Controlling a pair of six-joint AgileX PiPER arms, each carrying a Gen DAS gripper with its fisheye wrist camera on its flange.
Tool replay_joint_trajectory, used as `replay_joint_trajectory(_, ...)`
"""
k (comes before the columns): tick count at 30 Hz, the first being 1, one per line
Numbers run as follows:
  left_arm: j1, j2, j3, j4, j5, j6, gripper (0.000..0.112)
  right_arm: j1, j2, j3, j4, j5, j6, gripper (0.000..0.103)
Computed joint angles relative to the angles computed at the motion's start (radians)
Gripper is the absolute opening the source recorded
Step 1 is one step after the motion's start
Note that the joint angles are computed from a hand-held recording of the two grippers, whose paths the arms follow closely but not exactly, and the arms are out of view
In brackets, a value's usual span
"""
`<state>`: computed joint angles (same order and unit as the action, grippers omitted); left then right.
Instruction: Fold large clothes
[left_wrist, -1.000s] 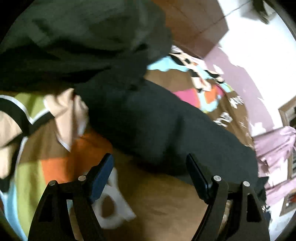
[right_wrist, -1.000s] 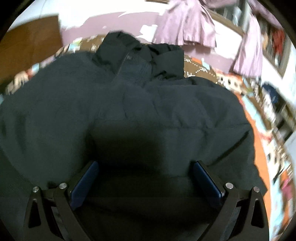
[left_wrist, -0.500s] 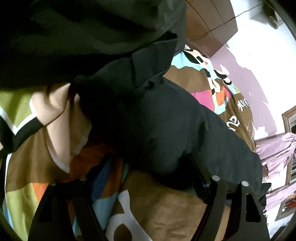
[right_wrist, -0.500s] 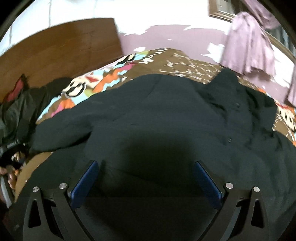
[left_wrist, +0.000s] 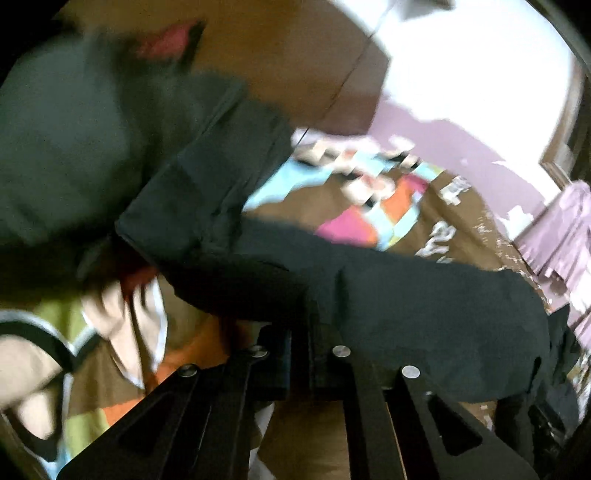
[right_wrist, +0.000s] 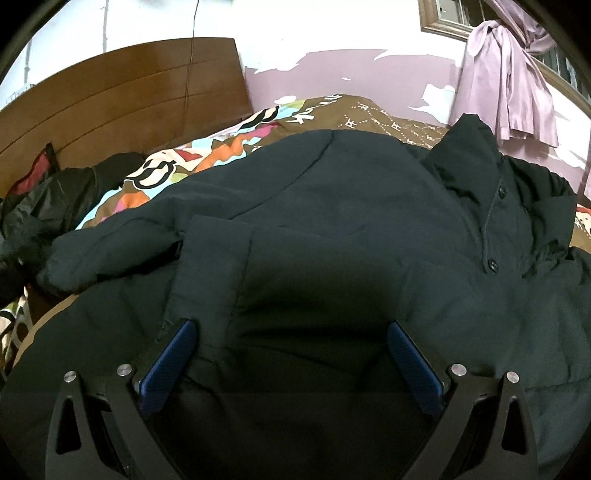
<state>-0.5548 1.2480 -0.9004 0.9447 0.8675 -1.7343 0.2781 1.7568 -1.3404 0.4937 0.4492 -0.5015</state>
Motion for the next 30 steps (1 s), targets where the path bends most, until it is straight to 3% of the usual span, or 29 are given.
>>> replay_joint_trajectory(4,-0.175,0.022,-0.098,0.173,0.133,-0.028,0.002,0.002,-0.017,0.019,0.002,-0.016,0.001,0.103)
replay_joint_trajectory(8,-0.322,0.055,-0.212,0.326,0.190,0.032,0.002,-0.055,-0.082,0.054,0.124,0.031,-0.064,0.103)
replay_joint_trajectory(11,-0.405,0.091,-0.305,0.370,0.165,0.115,0.002,-0.118,-0.140,0.074,0.169,0.079,-0.068,0.103)
replay_joint_trajectory(15,-0.456,0.175,-0.435,0.357,0.057,0.220,0.002,-0.239,-0.236,0.126,0.222,0.128,-0.098,0.103)
replay_joint_trajectory(19,-0.463,0.291,-0.587,0.211,-0.087,0.390,0.002,-0.397,-0.311,0.162,0.294,0.210,-0.165,0.103)
replay_joint_trajectory(23,-0.430,0.479,-0.825,-0.181,-0.194,0.787,0.002,-0.574,-0.347,0.181,0.393,0.319,-0.249,0.103)
replay_joint_trajectory(26,-0.441,0.643,-1.026,-0.450,-0.141,1.076,0.002,-0.728,-0.333,0.191,0.480,0.444,-0.308,0.103)
replay_joint_trajectory(30,-0.464,0.865,-1.321,-0.613,0.013,1.260,0.002,-0.904,-0.300,0.200,0.546,0.571,-0.320,0.103)
